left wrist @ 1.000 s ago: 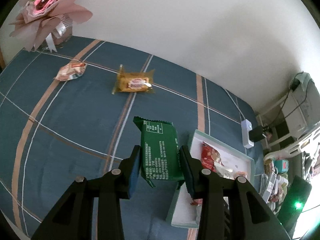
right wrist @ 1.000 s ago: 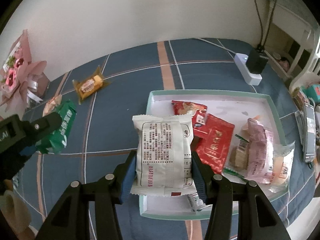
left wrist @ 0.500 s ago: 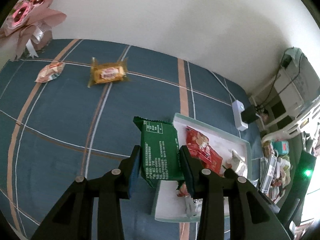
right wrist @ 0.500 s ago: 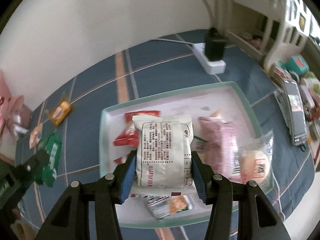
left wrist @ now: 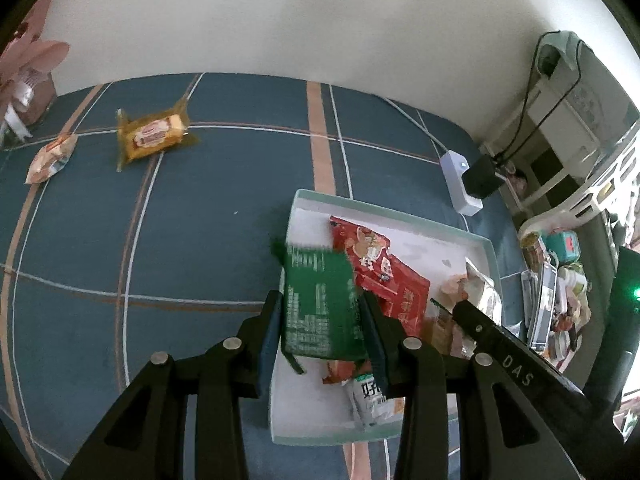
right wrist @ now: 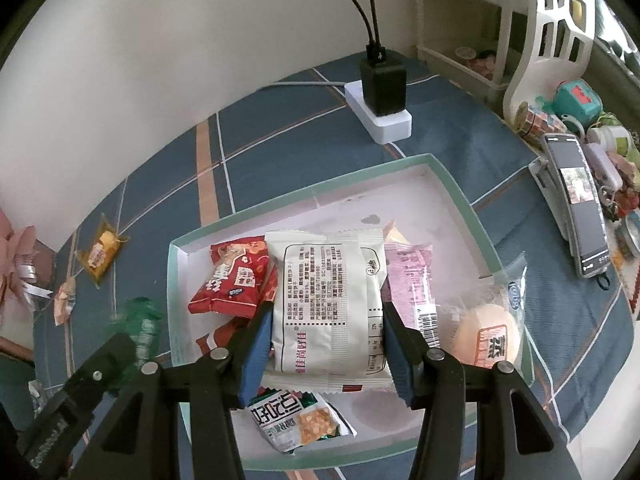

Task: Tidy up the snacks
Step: 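Carry both packs into the white tray and open both tools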

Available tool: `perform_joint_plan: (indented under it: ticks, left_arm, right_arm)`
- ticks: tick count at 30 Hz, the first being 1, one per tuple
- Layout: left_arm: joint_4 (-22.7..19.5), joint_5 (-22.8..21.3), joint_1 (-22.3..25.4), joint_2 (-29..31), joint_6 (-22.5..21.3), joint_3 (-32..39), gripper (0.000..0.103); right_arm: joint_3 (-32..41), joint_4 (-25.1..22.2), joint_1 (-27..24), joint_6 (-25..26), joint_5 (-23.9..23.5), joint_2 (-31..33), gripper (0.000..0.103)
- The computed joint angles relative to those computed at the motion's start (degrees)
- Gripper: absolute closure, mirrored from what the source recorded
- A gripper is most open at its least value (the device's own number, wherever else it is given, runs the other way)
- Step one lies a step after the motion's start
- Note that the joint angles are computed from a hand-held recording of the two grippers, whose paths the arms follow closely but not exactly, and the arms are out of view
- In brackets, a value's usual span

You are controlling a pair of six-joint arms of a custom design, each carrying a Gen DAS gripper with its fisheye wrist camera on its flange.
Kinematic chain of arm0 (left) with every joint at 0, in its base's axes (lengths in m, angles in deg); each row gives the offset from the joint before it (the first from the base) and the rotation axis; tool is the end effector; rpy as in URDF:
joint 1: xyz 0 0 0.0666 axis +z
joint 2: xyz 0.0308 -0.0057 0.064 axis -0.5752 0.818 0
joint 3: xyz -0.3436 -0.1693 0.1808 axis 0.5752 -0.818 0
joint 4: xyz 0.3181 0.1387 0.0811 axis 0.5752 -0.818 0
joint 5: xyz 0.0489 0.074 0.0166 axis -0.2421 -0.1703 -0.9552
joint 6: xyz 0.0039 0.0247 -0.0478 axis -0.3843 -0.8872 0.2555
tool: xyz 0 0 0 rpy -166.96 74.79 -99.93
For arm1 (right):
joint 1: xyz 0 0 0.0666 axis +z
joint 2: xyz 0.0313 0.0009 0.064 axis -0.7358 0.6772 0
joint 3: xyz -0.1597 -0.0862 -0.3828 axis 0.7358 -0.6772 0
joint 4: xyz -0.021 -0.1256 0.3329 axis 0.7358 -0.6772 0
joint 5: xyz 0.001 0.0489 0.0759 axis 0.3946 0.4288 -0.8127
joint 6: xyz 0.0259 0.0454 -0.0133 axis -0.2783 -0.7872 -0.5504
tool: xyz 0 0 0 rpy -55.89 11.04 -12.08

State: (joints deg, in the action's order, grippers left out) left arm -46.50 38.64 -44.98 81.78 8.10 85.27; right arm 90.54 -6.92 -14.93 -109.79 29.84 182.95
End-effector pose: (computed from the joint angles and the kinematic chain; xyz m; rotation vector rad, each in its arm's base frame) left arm 0.5264 -0.0971 0.5378 -0.1946 2.6467 -0.3714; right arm 0.5086 0.3149 0.4988 0.3789 2.6373 0.2025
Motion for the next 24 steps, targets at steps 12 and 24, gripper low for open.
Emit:
perform_joint_plan:
  ticks: [12, 24]
  left_arm:
    - [-0.1, 0.5, 0.9, 2.2, 0.8, 0.0, 0.063]
    - [-1.1, 0.5, 0.6, 2.6, 0.6, 0.1, 0.063]
  right_arm:
    - [-1.0, 1.5, -0.5, 0.6, -1.7, 0.8, 0.048]
    - [-0.3, 1.1, -0.1, 2.3, -3.2, 2.6, 0.048]
